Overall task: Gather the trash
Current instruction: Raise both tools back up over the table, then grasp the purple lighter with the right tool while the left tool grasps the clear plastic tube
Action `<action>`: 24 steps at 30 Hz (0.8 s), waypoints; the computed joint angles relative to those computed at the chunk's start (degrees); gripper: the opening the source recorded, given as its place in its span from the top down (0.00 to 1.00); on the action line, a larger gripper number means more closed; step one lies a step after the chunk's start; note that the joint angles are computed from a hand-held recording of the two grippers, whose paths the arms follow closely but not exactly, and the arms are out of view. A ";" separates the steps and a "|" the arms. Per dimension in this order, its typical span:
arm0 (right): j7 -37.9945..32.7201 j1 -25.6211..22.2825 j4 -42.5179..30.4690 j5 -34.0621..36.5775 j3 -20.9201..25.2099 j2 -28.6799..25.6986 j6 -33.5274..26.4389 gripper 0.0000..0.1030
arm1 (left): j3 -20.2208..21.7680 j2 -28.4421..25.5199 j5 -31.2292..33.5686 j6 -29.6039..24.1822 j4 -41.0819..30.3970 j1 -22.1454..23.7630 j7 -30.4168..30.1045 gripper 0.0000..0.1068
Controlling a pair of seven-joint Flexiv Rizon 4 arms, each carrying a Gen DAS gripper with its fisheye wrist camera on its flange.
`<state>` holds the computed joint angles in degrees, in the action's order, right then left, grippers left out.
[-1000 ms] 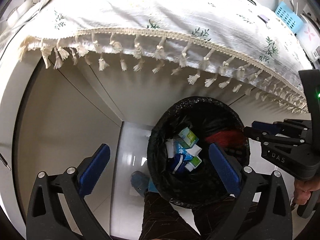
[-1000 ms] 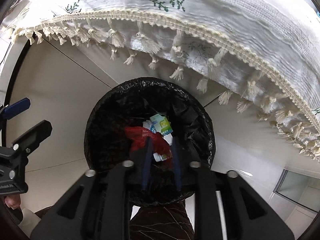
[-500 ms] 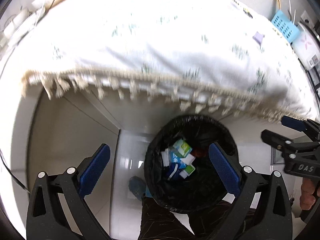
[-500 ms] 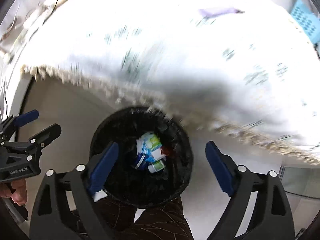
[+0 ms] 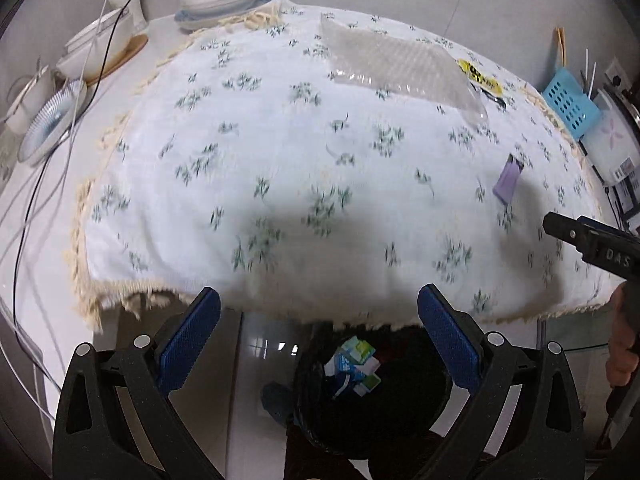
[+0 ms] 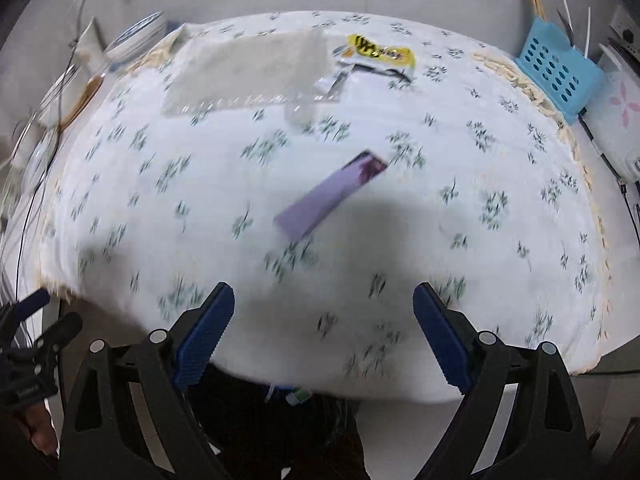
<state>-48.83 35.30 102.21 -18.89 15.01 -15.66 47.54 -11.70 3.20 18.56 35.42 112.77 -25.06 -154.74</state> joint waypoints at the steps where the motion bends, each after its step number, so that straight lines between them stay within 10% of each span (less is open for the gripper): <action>1: -0.16 -0.18 -1.40 0.48 -0.27 -0.98 -0.54 0.16 | 0.24 -0.60 -0.20 -0.09 -0.81 0.45 0.82 0.09; 24: 2.71 2.05 -23.61 6.35 -3.27 -15.65 -19.12 0.78 | 6.05 -12.51 -3.36 -1.43 -15.43 1.95 13.96 0.09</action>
<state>-46.12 37.35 78.60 -12.54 11.74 -31.31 28.42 -5.65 -9.31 15.20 33.99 97.34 -23.10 -140.79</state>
